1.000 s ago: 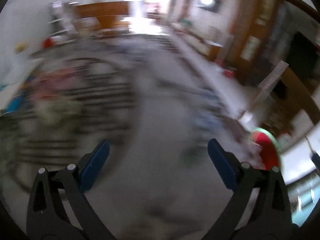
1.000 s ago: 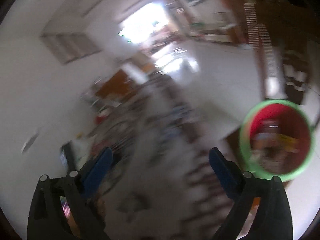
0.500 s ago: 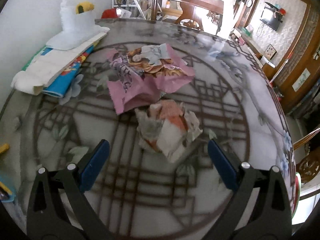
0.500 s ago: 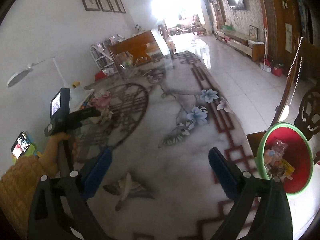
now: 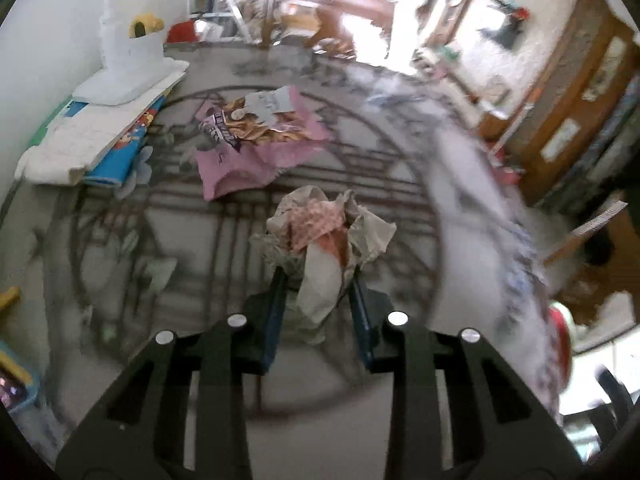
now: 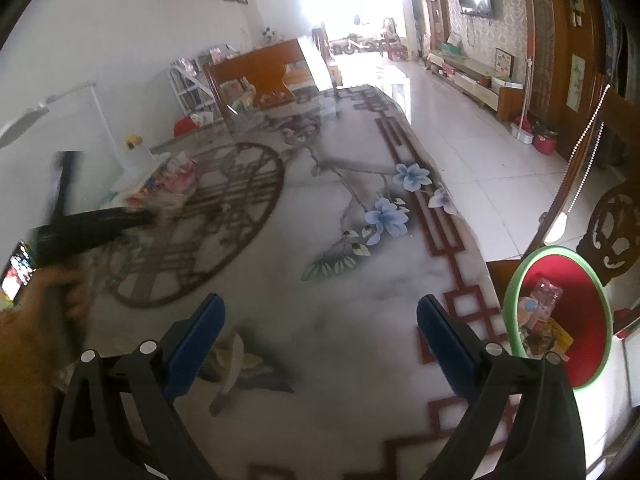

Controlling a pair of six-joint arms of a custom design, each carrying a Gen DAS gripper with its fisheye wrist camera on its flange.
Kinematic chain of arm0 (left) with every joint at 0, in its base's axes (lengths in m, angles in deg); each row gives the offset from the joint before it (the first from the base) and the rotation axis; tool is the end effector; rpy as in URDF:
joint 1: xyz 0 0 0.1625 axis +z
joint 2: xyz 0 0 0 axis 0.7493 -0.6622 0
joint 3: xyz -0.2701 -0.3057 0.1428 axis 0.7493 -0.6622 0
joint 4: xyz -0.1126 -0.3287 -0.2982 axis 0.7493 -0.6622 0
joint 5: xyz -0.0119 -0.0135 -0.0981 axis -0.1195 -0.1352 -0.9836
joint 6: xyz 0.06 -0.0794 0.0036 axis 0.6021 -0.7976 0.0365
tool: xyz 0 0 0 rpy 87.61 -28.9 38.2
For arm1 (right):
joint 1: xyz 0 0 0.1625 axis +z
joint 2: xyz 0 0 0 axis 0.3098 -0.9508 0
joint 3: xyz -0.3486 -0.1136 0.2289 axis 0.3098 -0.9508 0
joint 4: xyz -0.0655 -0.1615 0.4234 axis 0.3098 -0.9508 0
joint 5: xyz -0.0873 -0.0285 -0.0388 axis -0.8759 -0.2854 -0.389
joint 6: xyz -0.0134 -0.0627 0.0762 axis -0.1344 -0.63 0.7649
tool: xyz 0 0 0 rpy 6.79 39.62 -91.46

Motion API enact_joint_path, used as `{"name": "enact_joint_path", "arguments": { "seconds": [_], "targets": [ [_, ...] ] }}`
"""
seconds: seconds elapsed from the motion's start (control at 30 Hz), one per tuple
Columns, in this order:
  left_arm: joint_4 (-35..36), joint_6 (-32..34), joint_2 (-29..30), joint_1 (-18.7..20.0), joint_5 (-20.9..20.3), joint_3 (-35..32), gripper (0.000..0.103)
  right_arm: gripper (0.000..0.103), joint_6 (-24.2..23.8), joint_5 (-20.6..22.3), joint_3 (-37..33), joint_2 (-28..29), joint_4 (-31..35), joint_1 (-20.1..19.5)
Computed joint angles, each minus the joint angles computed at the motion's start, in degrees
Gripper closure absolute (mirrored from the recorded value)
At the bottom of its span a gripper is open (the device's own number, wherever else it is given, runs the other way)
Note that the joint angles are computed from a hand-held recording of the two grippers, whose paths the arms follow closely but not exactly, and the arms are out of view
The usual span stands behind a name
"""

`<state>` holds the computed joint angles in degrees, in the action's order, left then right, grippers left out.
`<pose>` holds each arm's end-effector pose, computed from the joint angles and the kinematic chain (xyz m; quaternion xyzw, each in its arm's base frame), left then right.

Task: Collect trash
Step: 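Grasp the pink snack bag with the right tool while the left tool holds the paper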

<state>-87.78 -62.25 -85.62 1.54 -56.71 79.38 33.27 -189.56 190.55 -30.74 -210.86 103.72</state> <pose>-0.0712 -0.4024 0.2751 0.0863 0.9139 -0.2972 0.2627 0.2452 -0.2727 0.0937 0.1268 -0.8967 0.3258 0.2714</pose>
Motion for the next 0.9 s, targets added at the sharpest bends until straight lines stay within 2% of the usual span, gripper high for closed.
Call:
{"name": "enact_joint_path", "arguments": {
  "seconds": [0.07, 0.17, 0.2, 0.27, 0.33, 0.4, 0.5, 0.53, 0.63, 0.73, 0.83, 0.9],
  "targets": [
    [5.84, -1.93, -6.83, -3.67, 1.30, 2.10, 0.072, 0.009, 0.63, -0.60, -0.56, 0.39, 1.66, -0.18],
    [15.40, -6.22, -18.18, -9.01, 3.58, 4.98, 0.072, 0.009, 0.81, 1.58, -1.48, 1.32, 3.28, -1.93],
    [17.94, -8.39, -21.71, -9.97, 3.70, 5.81, 0.072, 0.009, 1.15, 3.05, -1.90, 1.55, 4.33, -2.91],
    [16.98, -8.92, -23.84, -8.97, 0.90, 6.20, 0.072, 0.010, 3.32, 6.84, -3.21, 1.77, 8.19, -5.32],
    [14.55, -7.87, -24.01, -8.14, -0.31, 6.38, 0.072, 0.010, 5.78, 10.56, -5.44, 2.68, 11.19, -7.04],
    [12.85, -7.63, -23.56, -7.42, -0.21, 6.45, 0.071, 0.010, 6.90, 11.86, -8.15, 4.29, 12.17, -6.87],
    [8.52, -7.01, -21.73, -3.63, -5.47, 5.92, 0.071, 0.009, 7.68, 13.12, -15.27, 8.25, 14.08, -5.55],
    [6.55, -6.21, -21.16, -2.31, -8.21, 5.82, 0.071, 0.008, 7.33, 13.32, -19.09, 10.36, 15.75, -4.78],
    [5.01, -5.29, -20.79, -2.06, -8.92, 5.86, 0.071, 0.007, 4.20, 14.25, -29.35, 16.49, 21.06, -3.32],
    [2.15, -5.01, -20.83, 0.40, -11.97, 5.69, 0.071, 0.007, 2.76, 17.00, -38.92, 22.28, 28.03, -3.44],
    [0.30, -5.11, -21.04, 2.83, -14.06, 5.30, 0.071, 0.007, 7.13, 22.73, -48.88, 27.78, 37.25, -5.63],
    [-0.13, -5.15, -21.09, 3.40, -13.76, 5.03, 0.071, 0.007, 11.96, 23.82, -51.90, 30.03, 38.44, -6.81]
  ]
}}
